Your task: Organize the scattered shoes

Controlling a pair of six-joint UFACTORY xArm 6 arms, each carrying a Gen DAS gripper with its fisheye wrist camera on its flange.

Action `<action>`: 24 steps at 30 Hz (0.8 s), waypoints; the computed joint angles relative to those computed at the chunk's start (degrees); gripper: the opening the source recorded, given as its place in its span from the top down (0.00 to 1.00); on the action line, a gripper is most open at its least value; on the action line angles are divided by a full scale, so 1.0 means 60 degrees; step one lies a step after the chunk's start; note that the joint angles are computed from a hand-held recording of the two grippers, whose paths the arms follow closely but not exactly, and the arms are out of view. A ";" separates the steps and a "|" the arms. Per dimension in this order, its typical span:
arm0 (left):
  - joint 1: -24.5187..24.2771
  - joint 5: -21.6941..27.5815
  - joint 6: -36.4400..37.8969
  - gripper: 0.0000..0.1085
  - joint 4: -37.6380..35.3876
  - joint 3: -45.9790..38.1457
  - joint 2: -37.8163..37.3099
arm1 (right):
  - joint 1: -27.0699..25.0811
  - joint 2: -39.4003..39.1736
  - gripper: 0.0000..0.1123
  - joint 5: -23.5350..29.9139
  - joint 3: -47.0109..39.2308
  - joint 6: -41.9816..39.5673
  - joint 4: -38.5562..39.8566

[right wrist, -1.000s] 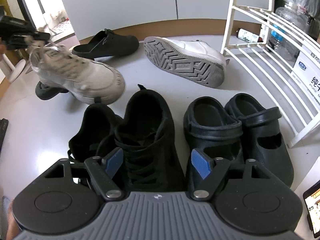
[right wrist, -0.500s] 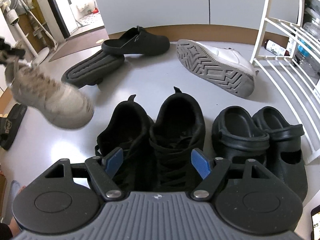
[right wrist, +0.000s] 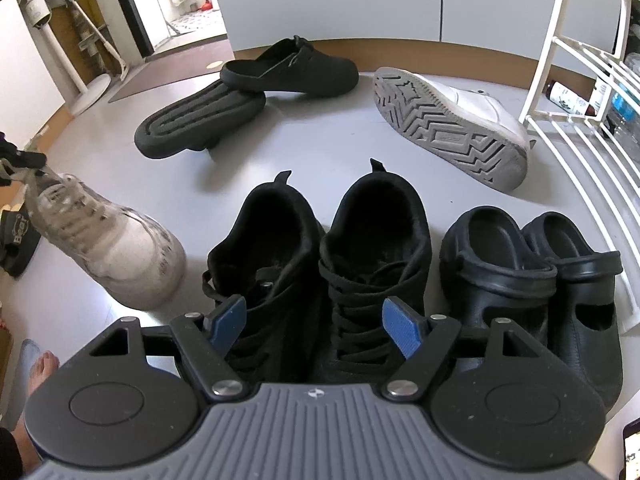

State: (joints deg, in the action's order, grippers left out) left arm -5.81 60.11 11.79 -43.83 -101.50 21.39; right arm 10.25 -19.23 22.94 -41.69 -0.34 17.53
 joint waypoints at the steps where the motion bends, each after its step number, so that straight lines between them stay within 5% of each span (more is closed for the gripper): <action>1: -0.0029 -0.0100 0.0014 0.93 -0.0090 0.0146 -0.0045 | -0.0001 -0.0008 0.29 -0.0006 0.0007 -0.0011 0.0023; 9: -0.0114 -0.1156 -0.0117 0.93 -0.0130 0.1148 -0.0349 | 0.0016 -0.0055 0.29 0.0039 0.0075 -0.0176 0.0247; 20: -0.0157 -0.0455 -0.0128 0.91 0.0679 0.1461 -0.0255 | 0.0150 0.0047 0.29 0.0204 -0.0088 -0.0304 0.0158; 24: -0.0169 -0.0274 0.0095 0.84 0.0917 0.1466 -0.0387 | 0.0352 0.0221 0.29 0.0300 -0.0403 -0.0285 0.0095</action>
State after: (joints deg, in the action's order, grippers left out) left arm -6.83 58.47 12.36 -38.33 -92.70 19.07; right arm 12.36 -17.90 24.74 -44.11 -2.05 18.10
